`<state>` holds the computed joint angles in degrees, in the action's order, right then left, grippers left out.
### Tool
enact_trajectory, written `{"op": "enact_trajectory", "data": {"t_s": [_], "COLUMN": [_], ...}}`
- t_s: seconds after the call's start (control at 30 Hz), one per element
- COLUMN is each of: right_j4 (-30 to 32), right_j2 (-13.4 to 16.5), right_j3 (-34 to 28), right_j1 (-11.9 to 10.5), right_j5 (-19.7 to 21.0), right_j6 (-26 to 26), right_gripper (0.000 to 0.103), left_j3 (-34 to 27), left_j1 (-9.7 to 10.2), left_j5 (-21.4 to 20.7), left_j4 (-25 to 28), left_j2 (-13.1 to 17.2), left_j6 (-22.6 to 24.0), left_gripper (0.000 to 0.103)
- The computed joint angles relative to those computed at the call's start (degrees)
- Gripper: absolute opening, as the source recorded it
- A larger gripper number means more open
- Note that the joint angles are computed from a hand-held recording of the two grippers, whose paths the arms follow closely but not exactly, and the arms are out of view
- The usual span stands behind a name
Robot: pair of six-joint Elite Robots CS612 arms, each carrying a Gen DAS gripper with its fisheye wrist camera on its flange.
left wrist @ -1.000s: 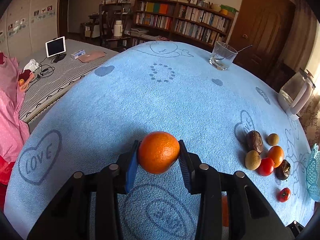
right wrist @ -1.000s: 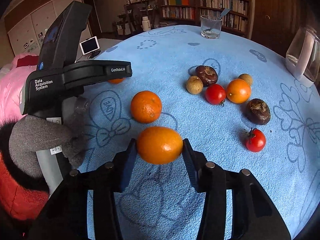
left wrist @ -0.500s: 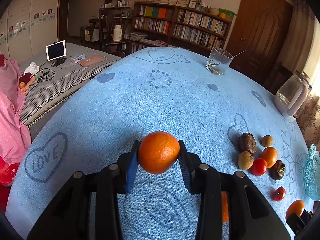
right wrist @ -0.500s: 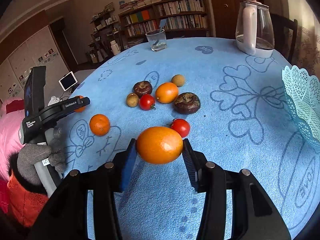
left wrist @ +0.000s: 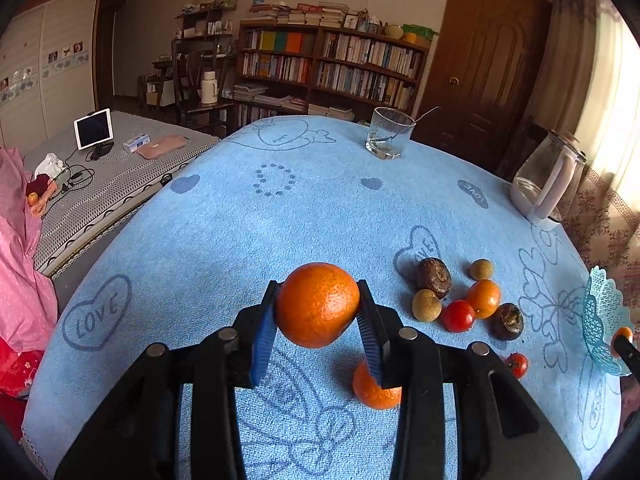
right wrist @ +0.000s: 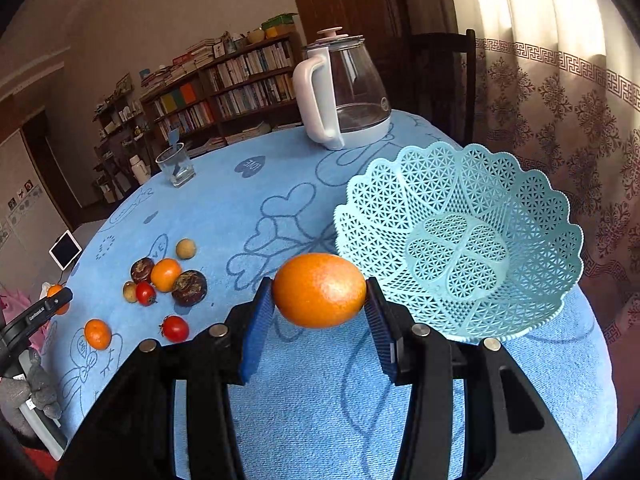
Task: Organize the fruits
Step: 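Carry the orange into the blue basket and open the right tool while left holds orange, then lower the held orange into the blue basket and open the left tool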
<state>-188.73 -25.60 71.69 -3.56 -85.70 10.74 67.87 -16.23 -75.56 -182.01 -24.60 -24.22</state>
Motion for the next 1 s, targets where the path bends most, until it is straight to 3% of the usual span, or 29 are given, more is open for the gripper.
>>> {"op": "enact_trajectory", "data": {"t_s": [0.1, 0.3, 0.53, 0.6, 0.8, 1.0], "right_j4": [-0.3, 1.0, 1.7, 0.6, -3.4, -8.4], "right_j2": [0.2, 1.0, 1.4, 1.4, 1.2, 1.4], "right_j3": [-0.2, -1.3, -1.5, -1.4, -1.5, -1.9], "right_j1": [-0.5, -1.9, -2.9, -2.9, -3.2, -3.9], "right_j5": [-4.0, -7.8, -8.0, -8.3, -8.8, -10.8], "right_j6": [0.3, 2.3, 4.8, 4.4, 4.9, 9.0], "right_gripper": [0.047, 0.047, 0.051, 0.057, 0.057, 0.057], "left_j3": [1.2, 2.3, 1.9, 1.7, 0.5, -2.6], "left_j1": [-0.43, -1.28, -2.14, -2.5, -3.82, -5.75], "left_j5": [-0.2, -1.2, -2.7, -2.7, -4.2, -7.5], "left_j4": [-1.2, -0.8, 0.9, 1.2, 2.5, 4.5], "left_j2": [-0.7, -1.6, -1.6, -1.6, -1.4, -0.3], "left_j6": [0.6, 1.3, 2.8, 3.5, 6.4, 10.8], "left_gripper": [0.038, 0.038, 0.038, 0.038, 0.038, 0.038]}}
